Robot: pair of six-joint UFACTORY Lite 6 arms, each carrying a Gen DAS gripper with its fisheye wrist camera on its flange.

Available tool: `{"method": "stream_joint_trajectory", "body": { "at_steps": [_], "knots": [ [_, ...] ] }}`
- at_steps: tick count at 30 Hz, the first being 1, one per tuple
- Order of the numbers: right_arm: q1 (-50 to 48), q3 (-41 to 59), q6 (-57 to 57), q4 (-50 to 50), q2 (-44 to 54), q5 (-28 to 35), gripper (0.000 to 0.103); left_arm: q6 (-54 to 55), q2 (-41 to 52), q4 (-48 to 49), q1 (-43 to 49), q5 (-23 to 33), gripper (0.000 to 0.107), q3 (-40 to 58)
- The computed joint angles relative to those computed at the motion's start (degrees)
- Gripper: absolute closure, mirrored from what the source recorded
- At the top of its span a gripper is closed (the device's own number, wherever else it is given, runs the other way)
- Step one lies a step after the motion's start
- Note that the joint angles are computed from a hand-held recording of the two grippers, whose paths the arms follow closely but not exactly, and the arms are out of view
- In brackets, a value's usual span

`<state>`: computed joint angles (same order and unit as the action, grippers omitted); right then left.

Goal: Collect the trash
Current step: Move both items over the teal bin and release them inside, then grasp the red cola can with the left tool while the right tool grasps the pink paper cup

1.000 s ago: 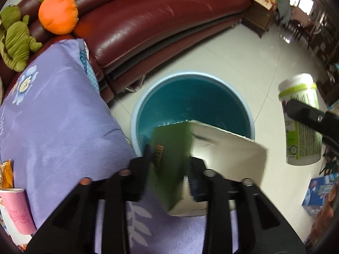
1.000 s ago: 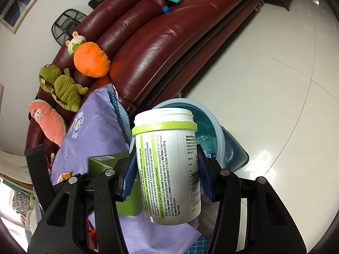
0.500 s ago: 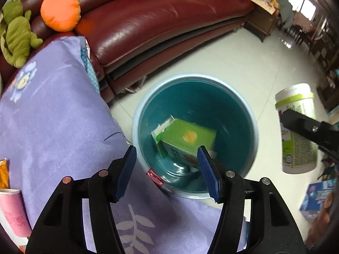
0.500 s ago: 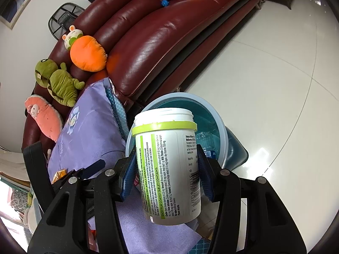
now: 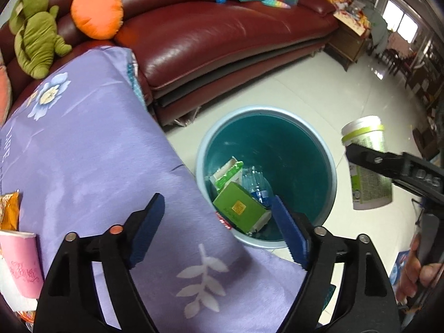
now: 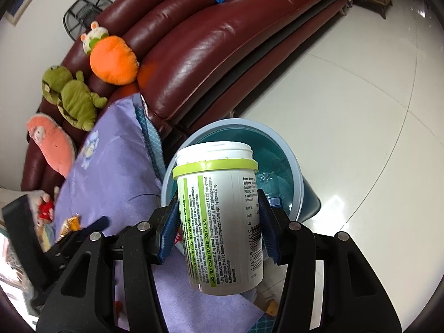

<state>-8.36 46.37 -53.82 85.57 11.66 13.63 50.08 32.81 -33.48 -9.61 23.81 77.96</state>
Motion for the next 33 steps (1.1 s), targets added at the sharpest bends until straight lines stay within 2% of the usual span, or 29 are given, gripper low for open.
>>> {"method": "stream_joint_trajectory", "body": {
  "at_steps": [2, 5, 7, 12, 27, 33],
  "knots": [
    [0.97, 1.88, 3.12, -2.87, 2.16, -0.44, 0.052, 2.68, -1.3, -2.48, 1.44, -0.24, 0.021, -1.34],
    [2.64, 3.05, 6.77, -5.87, 3.17, -1.03, 0.041, 4.68, -2.19, -4.18, 3.08, 0.49, 0.02, -2.23],
    [3.71, 3.17, 9.37, -8.26, 2.86, -1.59, 0.039, 5.94, -2.41, -5.33, 4.23, 1.28, 0.02, -2.5],
    [5.2, 2.04, 20.07, -17.96, 0.55, -2.33, 0.028, 8.98, -4.0, -7.61, 6.18, 1.99, 0.02, -4.82],
    [17.5, 2.74, 79.64, -71.2, -6.81, -0.92, 0.025, 21.39, -13.24, -16.0, 18.02, 9.31, 0.018, -12.09],
    [24.97, 6.73, 96.11, -85.19, -6.63, 1.76, 0.025, 25.13, -15.86, -17.04, 25.76, 13.71, 0.017, -12.74]
  ]
}}
